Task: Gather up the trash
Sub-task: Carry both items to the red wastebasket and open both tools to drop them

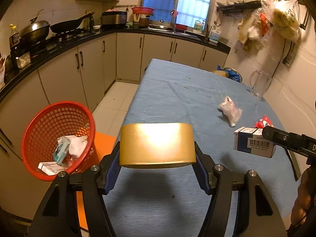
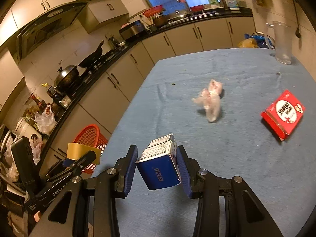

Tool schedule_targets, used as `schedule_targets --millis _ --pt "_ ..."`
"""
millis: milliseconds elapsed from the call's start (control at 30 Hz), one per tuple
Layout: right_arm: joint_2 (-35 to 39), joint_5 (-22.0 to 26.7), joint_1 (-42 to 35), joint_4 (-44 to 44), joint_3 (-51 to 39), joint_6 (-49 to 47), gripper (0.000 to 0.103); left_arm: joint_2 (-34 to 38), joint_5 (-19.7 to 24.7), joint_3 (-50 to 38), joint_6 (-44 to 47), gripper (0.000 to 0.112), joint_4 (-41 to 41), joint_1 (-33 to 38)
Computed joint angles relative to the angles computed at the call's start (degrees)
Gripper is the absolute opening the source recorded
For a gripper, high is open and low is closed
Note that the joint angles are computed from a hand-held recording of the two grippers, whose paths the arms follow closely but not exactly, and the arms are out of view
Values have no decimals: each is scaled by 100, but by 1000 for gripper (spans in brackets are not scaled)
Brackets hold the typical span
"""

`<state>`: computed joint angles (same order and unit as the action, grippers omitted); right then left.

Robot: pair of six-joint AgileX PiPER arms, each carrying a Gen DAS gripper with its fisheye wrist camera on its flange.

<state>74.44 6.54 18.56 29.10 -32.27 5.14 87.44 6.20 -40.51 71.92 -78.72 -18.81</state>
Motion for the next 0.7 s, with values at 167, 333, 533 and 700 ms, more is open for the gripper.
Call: schedule_targets --millis 167,333,533,700 --pt "409 131 276 -13 -592 31 44 -204 191 100 114 64 83 581" --pt "1043 352 763 -102 -1592 135 44 -319 502 66 84 64 433 1473" --pt "2185 653 1372 -387 -3256 374 44 47 777 -283 96 64 948 2617" --pt "3301 869 1609 175 -4544 -145 44 742 1102 -748 303 64 951 3333"
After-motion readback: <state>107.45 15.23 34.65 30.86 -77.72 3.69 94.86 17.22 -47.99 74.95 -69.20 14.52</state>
